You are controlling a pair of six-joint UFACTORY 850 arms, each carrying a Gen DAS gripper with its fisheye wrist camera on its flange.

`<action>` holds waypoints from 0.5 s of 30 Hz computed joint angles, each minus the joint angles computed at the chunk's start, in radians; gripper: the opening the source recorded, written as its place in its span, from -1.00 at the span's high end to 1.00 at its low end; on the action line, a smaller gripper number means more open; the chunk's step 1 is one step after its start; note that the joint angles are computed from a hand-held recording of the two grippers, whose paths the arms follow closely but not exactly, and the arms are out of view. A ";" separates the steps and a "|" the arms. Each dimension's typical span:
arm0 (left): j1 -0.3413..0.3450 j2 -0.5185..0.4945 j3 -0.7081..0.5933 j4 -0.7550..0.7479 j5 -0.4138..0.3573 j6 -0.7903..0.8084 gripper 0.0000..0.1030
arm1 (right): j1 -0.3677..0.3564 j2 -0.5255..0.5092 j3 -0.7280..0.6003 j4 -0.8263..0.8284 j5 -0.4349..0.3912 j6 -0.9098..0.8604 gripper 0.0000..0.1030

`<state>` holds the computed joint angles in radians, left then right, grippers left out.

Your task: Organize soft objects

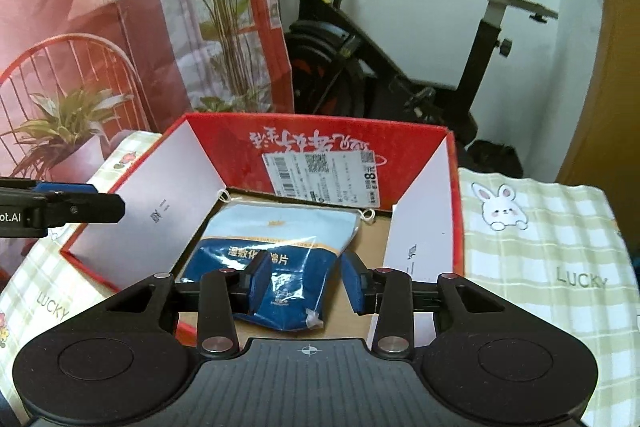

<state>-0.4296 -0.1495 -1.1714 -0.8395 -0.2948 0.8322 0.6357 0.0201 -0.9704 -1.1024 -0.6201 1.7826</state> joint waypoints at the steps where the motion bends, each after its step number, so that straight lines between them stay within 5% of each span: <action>1: 0.000 0.014 0.012 0.007 0.006 -0.006 -0.06 | 0.010 0.007 0.002 -0.004 -0.012 0.003 0.29; 15: 0.020 0.189 0.182 -0.048 0.016 0.094 -0.06 | 0.194 0.058 0.022 -0.053 -0.166 0.090 0.28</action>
<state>-0.4101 0.0397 -0.9890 -0.8878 -0.2786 0.9263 0.8298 0.0782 -0.9482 -1.1557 -0.7856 1.8726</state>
